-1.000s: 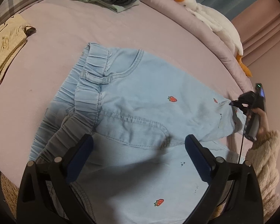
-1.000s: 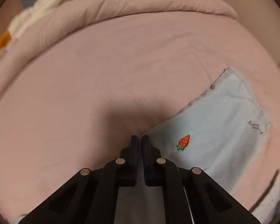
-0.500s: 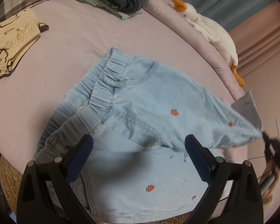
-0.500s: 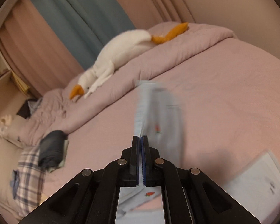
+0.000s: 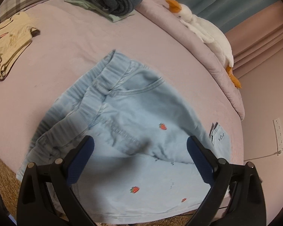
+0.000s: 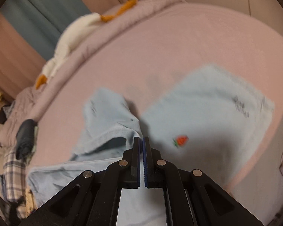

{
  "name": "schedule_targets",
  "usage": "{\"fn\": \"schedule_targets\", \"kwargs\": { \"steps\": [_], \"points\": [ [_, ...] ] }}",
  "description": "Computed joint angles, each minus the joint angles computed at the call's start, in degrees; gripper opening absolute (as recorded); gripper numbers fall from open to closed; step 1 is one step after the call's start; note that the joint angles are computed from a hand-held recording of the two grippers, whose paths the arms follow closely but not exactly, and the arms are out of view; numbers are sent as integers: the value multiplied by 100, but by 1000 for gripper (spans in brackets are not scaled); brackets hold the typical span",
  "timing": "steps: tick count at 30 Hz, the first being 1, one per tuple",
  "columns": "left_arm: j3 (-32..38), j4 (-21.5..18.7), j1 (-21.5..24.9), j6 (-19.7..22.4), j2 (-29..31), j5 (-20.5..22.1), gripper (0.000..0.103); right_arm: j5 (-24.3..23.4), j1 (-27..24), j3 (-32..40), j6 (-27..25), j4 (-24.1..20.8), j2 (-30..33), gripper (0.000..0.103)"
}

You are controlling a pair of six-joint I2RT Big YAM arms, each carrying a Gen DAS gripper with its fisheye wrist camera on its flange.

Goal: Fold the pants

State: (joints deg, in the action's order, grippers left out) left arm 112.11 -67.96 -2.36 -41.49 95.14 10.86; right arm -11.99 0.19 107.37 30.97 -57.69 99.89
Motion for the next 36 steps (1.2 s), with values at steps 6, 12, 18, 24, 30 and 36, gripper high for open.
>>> {"fn": "schedule_targets", "kwargs": {
  "steps": [6, 12, 18, 24, 30, 36],
  "points": [
    [955, -381, -25, -100, 710, 294, 99, -32, 62, -27, 102, -105, 89, 3],
    [2403, -964, -89, -333, 1751, 613, 98, 28, 120, -91, 63, -8, 82, 3],
    [2917, -1232, -82, -339, 2256, 317, 31, -109, 50, -393, 51, 203, -68, 3],
    [1001, 65, 12, -367, 977, 832, 9, 29, 79, -301, -140, 64, -69, 3],
    [-512, 819, 56, -43, -442, 1360, 8, 626, 225, -76, -581, -59, -133, 3],
    [-1592, 331, -131, 136, -1009, 1252, 9, 877, 273, 146, -1034, -362, -29, 3]
  ]
}}
